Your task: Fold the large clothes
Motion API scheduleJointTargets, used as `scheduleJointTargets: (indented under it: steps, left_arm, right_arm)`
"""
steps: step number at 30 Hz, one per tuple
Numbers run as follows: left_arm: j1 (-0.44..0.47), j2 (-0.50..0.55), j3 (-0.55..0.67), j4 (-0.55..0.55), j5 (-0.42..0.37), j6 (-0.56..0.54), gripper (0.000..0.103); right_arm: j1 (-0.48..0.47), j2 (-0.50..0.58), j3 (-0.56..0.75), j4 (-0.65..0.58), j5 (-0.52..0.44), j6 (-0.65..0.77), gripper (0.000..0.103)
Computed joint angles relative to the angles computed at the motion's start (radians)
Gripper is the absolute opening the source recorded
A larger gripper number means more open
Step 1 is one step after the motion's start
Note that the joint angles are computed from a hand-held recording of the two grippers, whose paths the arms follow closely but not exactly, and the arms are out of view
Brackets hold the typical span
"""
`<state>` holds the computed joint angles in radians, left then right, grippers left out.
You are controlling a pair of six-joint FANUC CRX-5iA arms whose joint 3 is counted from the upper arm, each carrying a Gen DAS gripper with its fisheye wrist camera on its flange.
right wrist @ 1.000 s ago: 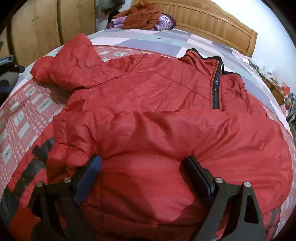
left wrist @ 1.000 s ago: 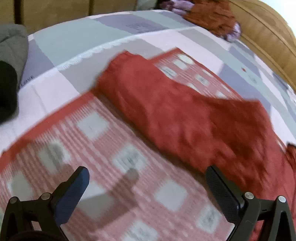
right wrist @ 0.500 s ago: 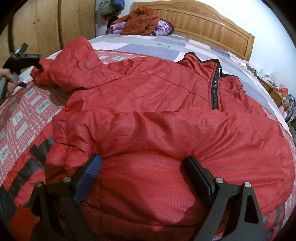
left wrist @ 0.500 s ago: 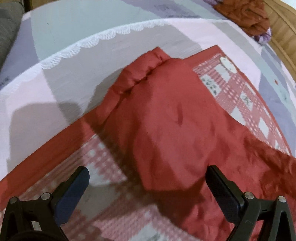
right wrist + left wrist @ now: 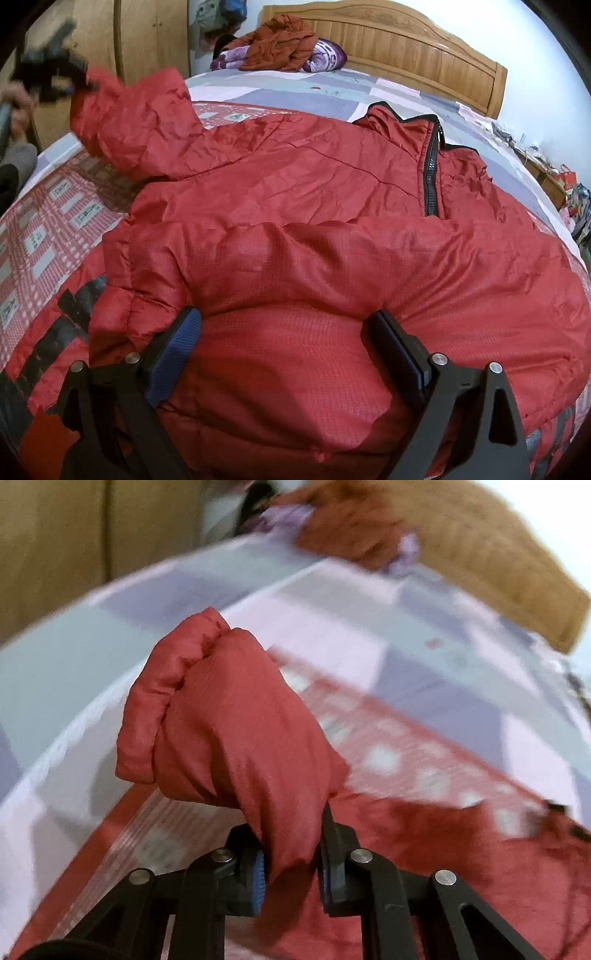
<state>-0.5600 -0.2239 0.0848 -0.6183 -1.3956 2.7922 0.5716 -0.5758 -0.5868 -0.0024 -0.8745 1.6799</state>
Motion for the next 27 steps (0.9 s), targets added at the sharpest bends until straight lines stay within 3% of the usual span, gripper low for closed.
scheduleJointTargets:
  steps: [5, 13, 17, 21, 23, 25, 26, 27]
  left_arm:
    - [-0.103, 0.119, 0.202, -0.042, 0.05, -0.083, 0.016]
    - [-0.189, 0.442, 0.539, 0.115, 0.24, -0.27, 0.015]
    - [-0.211, 0.646, 0.719, 0.278, 0.282, -0.442, 0.016]
    - [-0.222, 0.876, 0.94, 0.441, 0.207, -0.574, 0.019]
    - [-0.222, 1.002, 1.077, 0.534, 0.109, -0.606, 0.022]
    - [-0.24, 1.014, 1.072, 0.537, 0.114, -0.597, 0.028]
    - [-0.252, 0.976, 1.006, 0.522, 0.158, -0.579, 0.037]
    - [-0.255, 0.928, 0.922, 0.532, 0.232, -0.555, 0.039]
  right_arm:
    - [0.006, 0.004, -0.002, 0.012, 0.004, -0.009, 0.095]
    - [-0.04, 0.04, 0.103, -0.028, -0.094, 0.026, 0.095]
    - [-0.212, 0.025, 0.181, -0.156, -0.147, 0.127, 0.095]
    - [-0.445, 0.055, 0.255, -0.269, -0.245, 0.292, 0.095]
    - [-0.56, 0.086, 0.284, -0.296, -0.293, 0.37, 0.095]
    - [-0.638, 0.112, 0.303, -0.308, -0.318, 0.418, 0.095]
    - [-0.684, 0.127, 0.313, -0.316, -0.328, 0.446, 0.095]
    - [-0.72, 0.139, 0.322, -0.325, -0.334, 0.468, 0.095]
